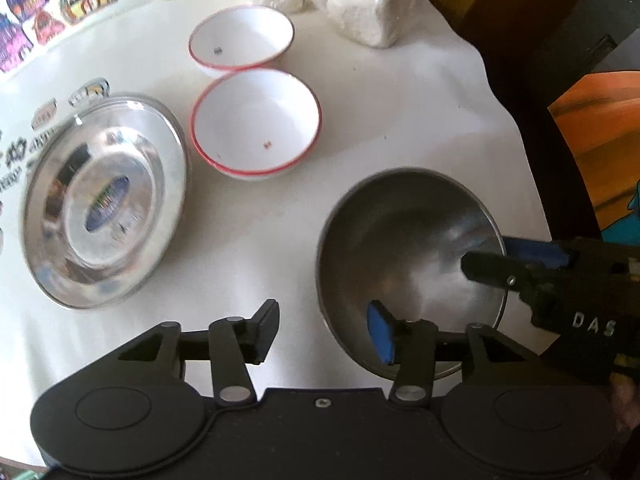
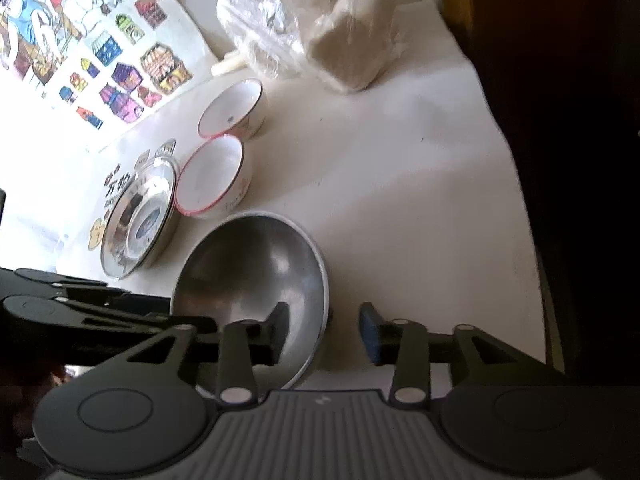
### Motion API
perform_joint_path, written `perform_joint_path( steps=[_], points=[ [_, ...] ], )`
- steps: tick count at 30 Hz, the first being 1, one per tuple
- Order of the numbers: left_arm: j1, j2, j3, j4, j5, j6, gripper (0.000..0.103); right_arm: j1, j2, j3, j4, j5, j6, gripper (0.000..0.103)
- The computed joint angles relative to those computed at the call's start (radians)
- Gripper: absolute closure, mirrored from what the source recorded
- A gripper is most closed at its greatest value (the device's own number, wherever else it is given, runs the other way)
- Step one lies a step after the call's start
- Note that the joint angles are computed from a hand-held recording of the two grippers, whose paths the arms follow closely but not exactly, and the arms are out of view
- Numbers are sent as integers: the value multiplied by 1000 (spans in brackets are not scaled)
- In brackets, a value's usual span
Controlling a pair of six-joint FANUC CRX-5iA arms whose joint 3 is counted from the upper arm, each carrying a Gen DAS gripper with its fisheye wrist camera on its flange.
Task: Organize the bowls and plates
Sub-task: 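Lower the steel bowl onto the table and open both tools, then close the left tool on a red-rimmed white bowl while the right tool grips it too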
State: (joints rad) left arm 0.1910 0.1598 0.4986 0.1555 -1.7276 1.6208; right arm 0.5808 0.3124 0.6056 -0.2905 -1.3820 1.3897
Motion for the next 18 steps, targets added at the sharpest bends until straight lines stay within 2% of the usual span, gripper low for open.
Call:
perform_joint_path(
  steps=[1,3,4,5,6,8,11,18],
  points=[
    [1,-1,9,-9,1,-5,43,3,-5,-6,9,12,-5,52],
    [3,-4,29,-32,5,-14,29,10,-12,-15,29,30,-16,40],
    [6,-2,43,-43,6,-16,19,14,-14,-18,42,36,-22,36],
    [7,0,55,-51,8,-17,13,18,-15,-18,52,41,-27,27],
    [11,1,64,-57,10,-18,11,21,-16,-20,59,46,-31,19],
    [23,6,79,-63,12,-17,7,30,-21,-28,82,67,-46,10],
    [42,20,101,-70,11,-10,2,42,-20,-29,116,91,-72,2],
    [120,38,107,-8,62,-37,1,74,-6,-29,187,134,-149,0]
  ],
)
